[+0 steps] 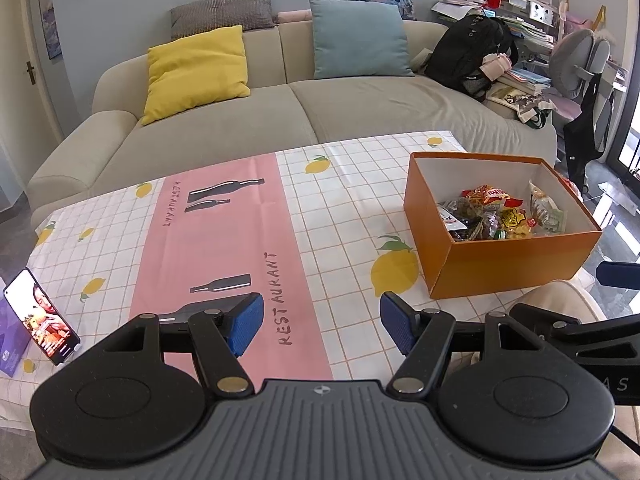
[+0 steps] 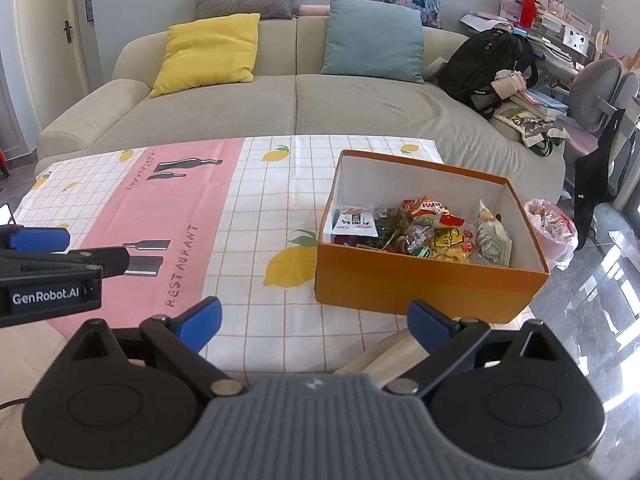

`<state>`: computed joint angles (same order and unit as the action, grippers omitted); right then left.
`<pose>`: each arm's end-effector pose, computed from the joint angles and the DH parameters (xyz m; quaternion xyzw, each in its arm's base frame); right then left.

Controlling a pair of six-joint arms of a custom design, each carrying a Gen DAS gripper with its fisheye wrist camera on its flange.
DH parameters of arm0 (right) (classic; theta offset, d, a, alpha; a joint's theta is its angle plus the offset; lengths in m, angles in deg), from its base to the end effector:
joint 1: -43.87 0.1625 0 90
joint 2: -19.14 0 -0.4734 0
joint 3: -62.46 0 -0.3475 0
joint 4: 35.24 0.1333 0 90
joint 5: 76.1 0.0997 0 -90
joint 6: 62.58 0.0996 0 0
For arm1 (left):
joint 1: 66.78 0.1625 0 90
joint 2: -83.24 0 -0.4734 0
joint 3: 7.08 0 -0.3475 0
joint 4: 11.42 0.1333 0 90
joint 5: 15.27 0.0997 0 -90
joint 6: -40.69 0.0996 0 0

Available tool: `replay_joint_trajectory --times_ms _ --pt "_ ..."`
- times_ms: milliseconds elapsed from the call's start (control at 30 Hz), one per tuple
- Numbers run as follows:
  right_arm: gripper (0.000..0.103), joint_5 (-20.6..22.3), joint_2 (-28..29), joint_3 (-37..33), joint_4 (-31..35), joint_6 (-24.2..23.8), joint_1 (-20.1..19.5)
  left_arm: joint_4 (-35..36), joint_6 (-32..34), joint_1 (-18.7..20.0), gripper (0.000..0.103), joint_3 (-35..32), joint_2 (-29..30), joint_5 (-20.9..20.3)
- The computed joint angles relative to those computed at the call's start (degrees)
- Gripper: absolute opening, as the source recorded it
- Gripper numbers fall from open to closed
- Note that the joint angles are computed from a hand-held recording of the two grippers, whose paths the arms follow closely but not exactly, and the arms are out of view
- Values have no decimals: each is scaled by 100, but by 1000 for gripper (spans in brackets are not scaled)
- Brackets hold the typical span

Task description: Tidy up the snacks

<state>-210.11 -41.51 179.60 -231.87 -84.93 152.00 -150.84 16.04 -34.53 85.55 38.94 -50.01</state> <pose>0.2298 -0.4959 0.3160 0.1416 -0.8429 0.3801 0.3536 -0.4523 -0.5398 0.1787 0.2481 0.8505 -0.3118 0.3434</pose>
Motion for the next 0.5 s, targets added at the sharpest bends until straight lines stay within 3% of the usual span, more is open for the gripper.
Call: replay_joint_trajectory --times_ms 500 --pt "97 13 -14 6 40 15 -8 -164 107 -34 78 55 -15 -18"
